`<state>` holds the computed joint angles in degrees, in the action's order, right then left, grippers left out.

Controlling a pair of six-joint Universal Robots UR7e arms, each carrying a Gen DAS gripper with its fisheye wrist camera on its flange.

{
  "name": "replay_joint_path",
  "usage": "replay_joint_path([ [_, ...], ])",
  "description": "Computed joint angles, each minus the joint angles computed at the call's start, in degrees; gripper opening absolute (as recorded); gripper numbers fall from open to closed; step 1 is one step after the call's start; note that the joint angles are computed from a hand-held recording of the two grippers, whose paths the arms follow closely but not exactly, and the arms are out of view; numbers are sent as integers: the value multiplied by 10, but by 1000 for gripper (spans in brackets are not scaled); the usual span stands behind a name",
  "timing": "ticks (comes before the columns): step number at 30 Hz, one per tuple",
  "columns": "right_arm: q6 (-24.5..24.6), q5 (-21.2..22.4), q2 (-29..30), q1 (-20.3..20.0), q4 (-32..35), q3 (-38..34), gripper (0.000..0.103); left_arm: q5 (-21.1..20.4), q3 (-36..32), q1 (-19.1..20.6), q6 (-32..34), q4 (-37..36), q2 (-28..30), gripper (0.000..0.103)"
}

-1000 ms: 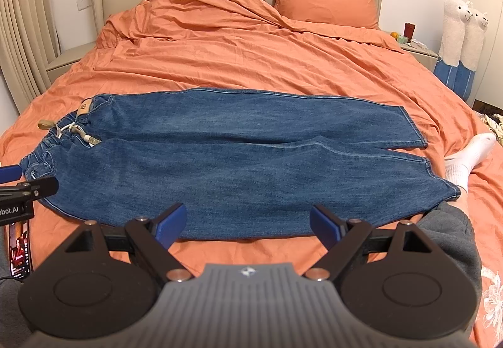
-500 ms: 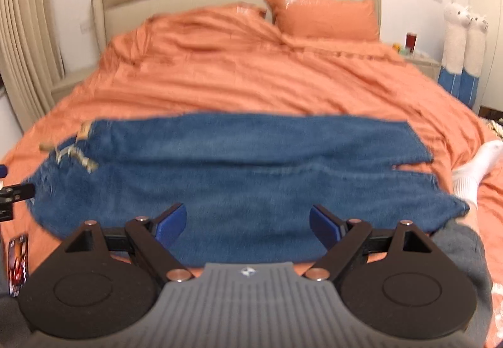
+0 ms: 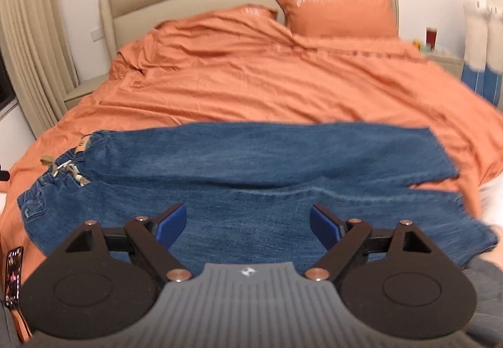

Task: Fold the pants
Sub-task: 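Move the left tool to the drawstring waistband and close on it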

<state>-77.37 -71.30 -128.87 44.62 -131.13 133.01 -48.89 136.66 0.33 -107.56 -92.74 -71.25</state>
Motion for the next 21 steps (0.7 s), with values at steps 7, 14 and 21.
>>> replay_joint_path([
  [7, 71, -94, 126, 68, -169, 21, 60, 32, 104, 95, 12, -97, -104, 76],
  [14, 79, -152, 207, 88, -274, 31, 60, 79, 183, 190, 157, -282, -158, 64],
  [21, 60, -186, 248, 99, -348, 42, 61, 79, 243, 227, 319, -492, -214, 24],
])
